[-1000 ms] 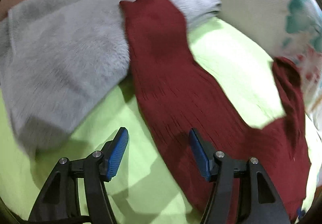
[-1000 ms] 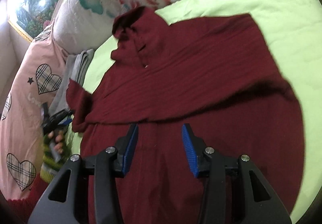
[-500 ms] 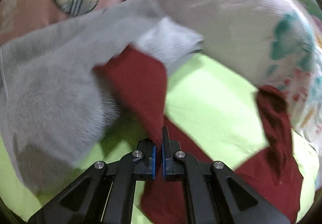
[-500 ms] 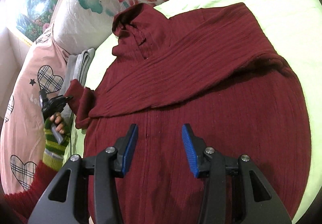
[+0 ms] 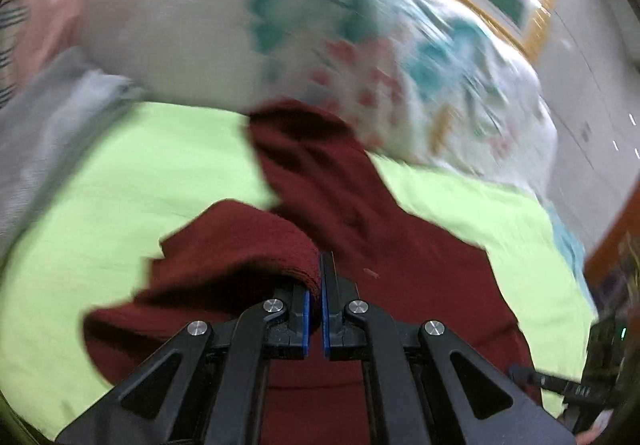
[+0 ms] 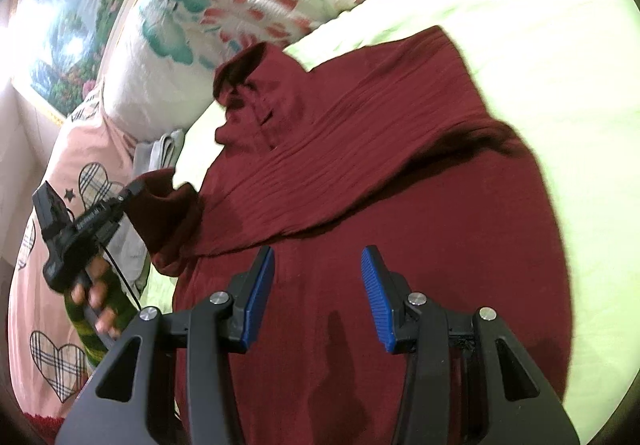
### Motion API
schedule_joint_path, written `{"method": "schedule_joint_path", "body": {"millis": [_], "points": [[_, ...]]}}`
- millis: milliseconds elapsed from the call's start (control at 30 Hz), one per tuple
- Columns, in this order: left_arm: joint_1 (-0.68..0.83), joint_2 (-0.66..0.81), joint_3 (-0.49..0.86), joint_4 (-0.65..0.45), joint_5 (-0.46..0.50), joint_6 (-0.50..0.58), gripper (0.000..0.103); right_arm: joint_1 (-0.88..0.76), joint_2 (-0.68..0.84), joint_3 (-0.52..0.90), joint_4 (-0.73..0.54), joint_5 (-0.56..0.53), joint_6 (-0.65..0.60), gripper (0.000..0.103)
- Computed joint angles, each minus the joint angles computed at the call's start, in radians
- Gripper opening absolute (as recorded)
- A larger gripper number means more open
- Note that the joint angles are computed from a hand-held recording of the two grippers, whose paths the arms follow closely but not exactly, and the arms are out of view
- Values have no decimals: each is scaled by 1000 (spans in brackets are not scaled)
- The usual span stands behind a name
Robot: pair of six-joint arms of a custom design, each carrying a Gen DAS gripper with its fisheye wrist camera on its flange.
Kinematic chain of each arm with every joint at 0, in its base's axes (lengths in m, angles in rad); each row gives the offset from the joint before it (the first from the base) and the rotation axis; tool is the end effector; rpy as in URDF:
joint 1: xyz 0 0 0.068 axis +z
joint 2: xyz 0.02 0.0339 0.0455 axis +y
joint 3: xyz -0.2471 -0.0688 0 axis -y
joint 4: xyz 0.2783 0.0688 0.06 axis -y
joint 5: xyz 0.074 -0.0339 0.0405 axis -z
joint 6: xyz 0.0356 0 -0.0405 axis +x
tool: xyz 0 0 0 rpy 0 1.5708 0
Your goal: Fold large clothes
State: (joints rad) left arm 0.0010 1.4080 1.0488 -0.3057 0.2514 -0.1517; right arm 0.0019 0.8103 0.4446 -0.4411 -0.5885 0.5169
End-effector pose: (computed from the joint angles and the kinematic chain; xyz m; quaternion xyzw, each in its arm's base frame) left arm 0.3470 -0.0085 0.2487 -0.0133 0.8937 -0.1451 0.4244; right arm 0.2027 0.0201 0.1742 0.1216 0.8863 0.3516 0.2758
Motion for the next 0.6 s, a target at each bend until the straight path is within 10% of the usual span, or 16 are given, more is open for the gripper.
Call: {"method": "schedule_joint_path", "body": {"millis": [333, 533, 600], "points": [[-260, 339, 120, 2, -120, 15, 8, -144, -9, 15, -69, -47, -79, 46], [-211, 207, -15, -43, -92, 40, 62, -16, 60, 68, -5, 7, -35, 48], [-176, 100, -110, -50, -55, 60, 62, 56, 98, 95, 36, 33, -19, 53]]}}
